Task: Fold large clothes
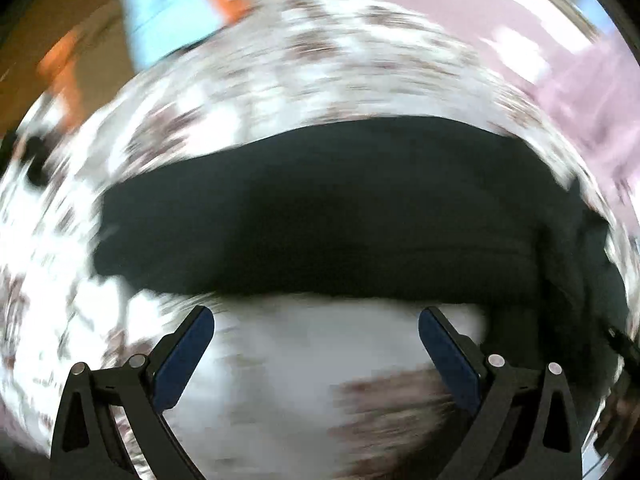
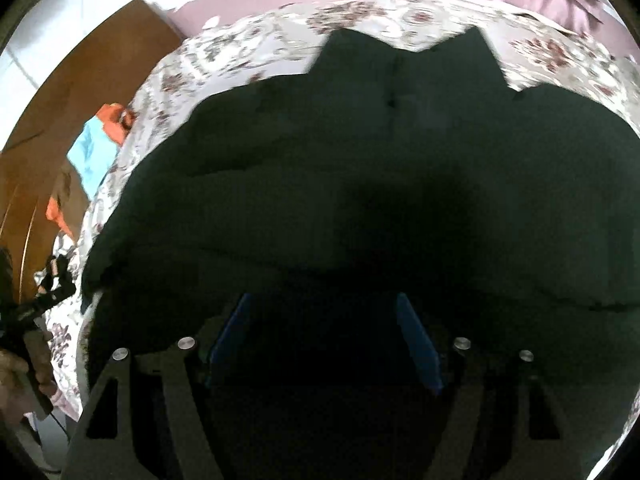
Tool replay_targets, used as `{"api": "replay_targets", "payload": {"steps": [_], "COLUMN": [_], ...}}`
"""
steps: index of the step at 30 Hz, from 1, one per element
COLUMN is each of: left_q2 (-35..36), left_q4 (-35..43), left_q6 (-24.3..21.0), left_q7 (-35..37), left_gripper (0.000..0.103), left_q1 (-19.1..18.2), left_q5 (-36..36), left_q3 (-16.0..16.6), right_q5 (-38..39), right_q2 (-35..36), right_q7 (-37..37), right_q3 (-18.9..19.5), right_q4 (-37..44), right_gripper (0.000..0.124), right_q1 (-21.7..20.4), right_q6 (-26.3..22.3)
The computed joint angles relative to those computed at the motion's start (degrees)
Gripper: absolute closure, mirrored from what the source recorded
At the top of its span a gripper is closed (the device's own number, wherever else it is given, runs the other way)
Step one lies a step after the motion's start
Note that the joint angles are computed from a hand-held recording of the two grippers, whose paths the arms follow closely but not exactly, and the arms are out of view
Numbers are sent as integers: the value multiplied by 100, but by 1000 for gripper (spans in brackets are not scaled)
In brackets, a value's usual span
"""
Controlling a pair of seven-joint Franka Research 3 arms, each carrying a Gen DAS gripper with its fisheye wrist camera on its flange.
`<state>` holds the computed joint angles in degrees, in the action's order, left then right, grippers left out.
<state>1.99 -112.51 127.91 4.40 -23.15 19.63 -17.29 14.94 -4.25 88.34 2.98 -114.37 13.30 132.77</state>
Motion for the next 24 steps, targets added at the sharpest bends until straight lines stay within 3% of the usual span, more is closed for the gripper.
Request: {"api": "replay_targets", "payload": {"steps": [6,11,17,19,20,22,24], "left_q2": [-1323,-1771,-1339,-1022,-795,-454,-245], "left_q4": [-2010,-3033,-3201,-3203,-3131,-2841,-2603], "left_q6": [513,1495,2875,3671,4036,4099,3970], "left_q7": [-442,-619,143,849,1556,2107,1607], "left_gripper": [0,0,1,1,1,1,1], "left_q1": [286,540,566,327,5,-198,119], "left_q5": [-954,-1461,-2313,-3345,-4349,-5153,-4470], "left_q3": [201,395,647,807,998,1107,885], "right_q5": [-74,-156,-434,-527,-574,-730,-958], "right_q2": [427,822,1189,1324,1387,1504,1631], "right_q7": [-64,120,197,278,316,395,502], "right_q3": [193,292,298,285,279,257,221], "right_q4": [657,1192,1617,1764,1835,1966,2116], "right_gripper": [54,54,54,54,54,54,54], "right_q1": [272,520,728,778,804,861,928], "right_q6": [-151,-222,-300,-294,-283,-259,-215]}}
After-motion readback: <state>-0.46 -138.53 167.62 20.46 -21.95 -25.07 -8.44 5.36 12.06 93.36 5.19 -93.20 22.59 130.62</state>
